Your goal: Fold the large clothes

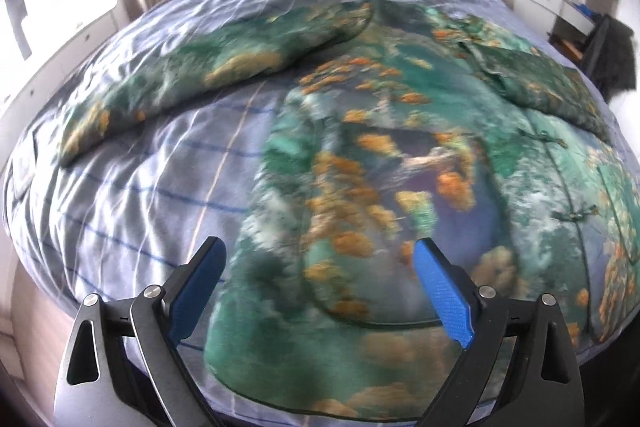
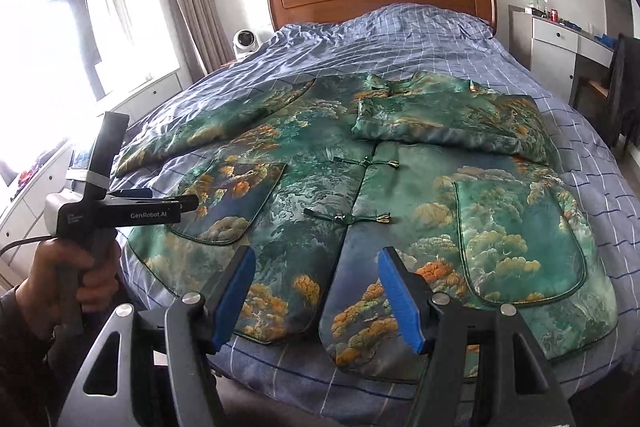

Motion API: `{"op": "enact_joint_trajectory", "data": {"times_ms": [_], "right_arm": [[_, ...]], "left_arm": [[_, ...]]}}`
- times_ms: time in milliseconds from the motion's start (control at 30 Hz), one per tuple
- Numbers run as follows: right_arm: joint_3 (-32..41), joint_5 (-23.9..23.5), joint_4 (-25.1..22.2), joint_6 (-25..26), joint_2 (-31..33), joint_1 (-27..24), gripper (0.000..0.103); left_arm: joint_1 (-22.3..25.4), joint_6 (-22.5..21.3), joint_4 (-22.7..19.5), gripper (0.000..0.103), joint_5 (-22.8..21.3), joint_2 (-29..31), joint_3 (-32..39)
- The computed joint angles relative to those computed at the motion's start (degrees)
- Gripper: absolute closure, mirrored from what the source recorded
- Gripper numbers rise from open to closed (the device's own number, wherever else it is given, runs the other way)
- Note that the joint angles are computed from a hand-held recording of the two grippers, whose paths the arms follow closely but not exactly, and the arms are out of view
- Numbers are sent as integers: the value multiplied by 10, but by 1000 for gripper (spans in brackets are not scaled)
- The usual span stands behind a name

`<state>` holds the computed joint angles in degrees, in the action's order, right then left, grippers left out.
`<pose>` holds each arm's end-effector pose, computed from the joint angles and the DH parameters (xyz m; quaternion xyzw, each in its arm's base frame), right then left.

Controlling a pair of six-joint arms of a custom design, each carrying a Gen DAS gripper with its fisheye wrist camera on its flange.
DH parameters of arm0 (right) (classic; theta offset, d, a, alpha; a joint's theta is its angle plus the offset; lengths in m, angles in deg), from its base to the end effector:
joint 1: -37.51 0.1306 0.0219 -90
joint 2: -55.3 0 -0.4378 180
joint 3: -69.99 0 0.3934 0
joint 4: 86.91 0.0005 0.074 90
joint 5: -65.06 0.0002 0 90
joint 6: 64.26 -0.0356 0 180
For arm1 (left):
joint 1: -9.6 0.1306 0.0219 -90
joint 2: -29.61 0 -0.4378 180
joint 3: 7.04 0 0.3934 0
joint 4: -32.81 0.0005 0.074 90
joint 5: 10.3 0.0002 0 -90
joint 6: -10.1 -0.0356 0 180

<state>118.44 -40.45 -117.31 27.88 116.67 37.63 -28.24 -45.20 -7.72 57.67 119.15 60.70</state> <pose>0.2742 0.0096 0.3525 -0.0714 0.9085 0.1170 0.3947 0.3500 -0.2556 0.3274 -0.0196 0.9540 0.0107 0.2990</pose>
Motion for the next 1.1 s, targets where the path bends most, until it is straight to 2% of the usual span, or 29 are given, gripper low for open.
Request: {"op": "enact_joint_trajectory", "data": {"times_ms": [167, 233, 300, 500, 700, 867, 933, 1033, 1067, 1100], "right_arm": [[-2, 4, -5, 4, -4, 5, 38], [-3, 5, -7, 6, -6, 6, 38], [-3, 8, -9, 9, -7, 6, 38], [-1, 13, -15, 12, -9, 9, 38], [2, 29, -22, 23, -8, 27, 38], [3, 43, -28, 30, -6, 44, 38], [3, 48, -30, 33, -5, 48, 38], [3, 50, -32, 30, -2, 51, 38], [3, 48, -33, 29, -2, 51, 38], [2, 47, -34, 28, 0, 51, 38]], "left_arm": [[56, 25, 20, 8, 56, -12, -19], [88, 40, 42, 8, 85, -21, -26], [143, 69, 76, 8, 130, -29, -35], [265, 146, 160, 8, 202, -26, -54], [330, 174, 182, 8, 200, 13, -41], [364, 169, 168, 8, 204, 52, -14], [360, 166, 156, 15, 184, 59, -3], [359, 148, 148, 53, 173, 66, 5], [354, 135, 142, 75, 162, 67, 7], [351, 122, 140, 85, 153, 67, 9]]}}
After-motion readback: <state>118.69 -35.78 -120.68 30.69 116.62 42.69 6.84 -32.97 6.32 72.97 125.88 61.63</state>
